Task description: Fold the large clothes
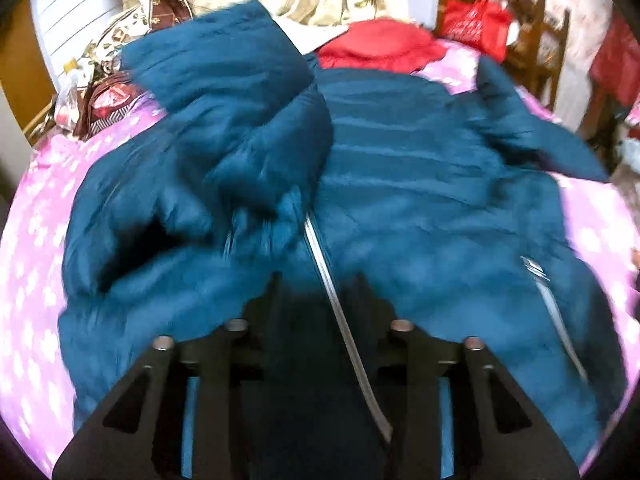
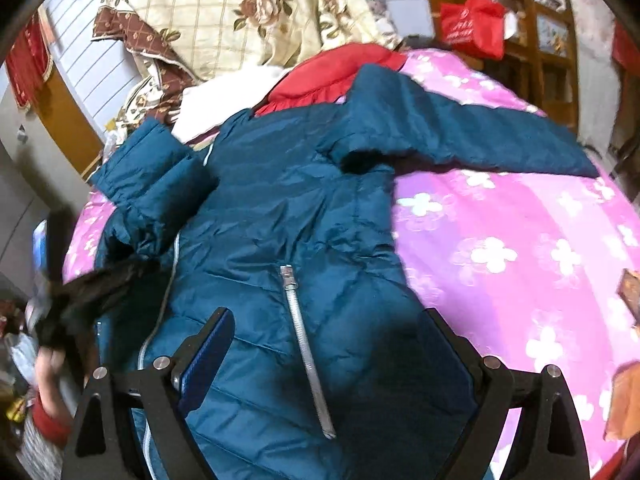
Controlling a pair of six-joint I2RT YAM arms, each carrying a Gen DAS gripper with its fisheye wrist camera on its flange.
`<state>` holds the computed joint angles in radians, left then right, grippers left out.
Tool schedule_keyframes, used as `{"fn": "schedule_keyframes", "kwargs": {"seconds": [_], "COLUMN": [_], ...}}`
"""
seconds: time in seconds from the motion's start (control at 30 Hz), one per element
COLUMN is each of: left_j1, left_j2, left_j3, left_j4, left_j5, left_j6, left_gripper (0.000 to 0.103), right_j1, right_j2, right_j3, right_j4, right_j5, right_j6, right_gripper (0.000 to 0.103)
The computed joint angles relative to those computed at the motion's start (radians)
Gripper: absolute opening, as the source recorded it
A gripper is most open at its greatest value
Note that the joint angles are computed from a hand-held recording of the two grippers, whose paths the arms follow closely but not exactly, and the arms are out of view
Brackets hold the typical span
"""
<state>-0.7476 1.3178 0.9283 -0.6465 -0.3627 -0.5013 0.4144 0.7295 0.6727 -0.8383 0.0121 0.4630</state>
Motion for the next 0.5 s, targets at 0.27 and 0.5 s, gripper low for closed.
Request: {"fn": "schedule_keyframes", "kwargs": {"seconds": [0.27,0.5], "left_j1": [-0.371,-0.332], "left_j2": [-0.39,-0.631], "left_j3": [-0.173,-0.319], "left_j4": [-0.403,-0.499], "left_j5": [-0.357,-0.451], "left_j6": [-0.513,-0.648], "left_gripper": [0.064,0.064], "right_j1": [0.201,0.453], "right_j2": [0.34,0.692], "right_j3": [0.181,0.475], "right_j4": [0.155,0.282], "right_j5": [0.094,0.274], "right_j6": [-0.005,-0.027], "right_gripper": [0.091,0.092]}}
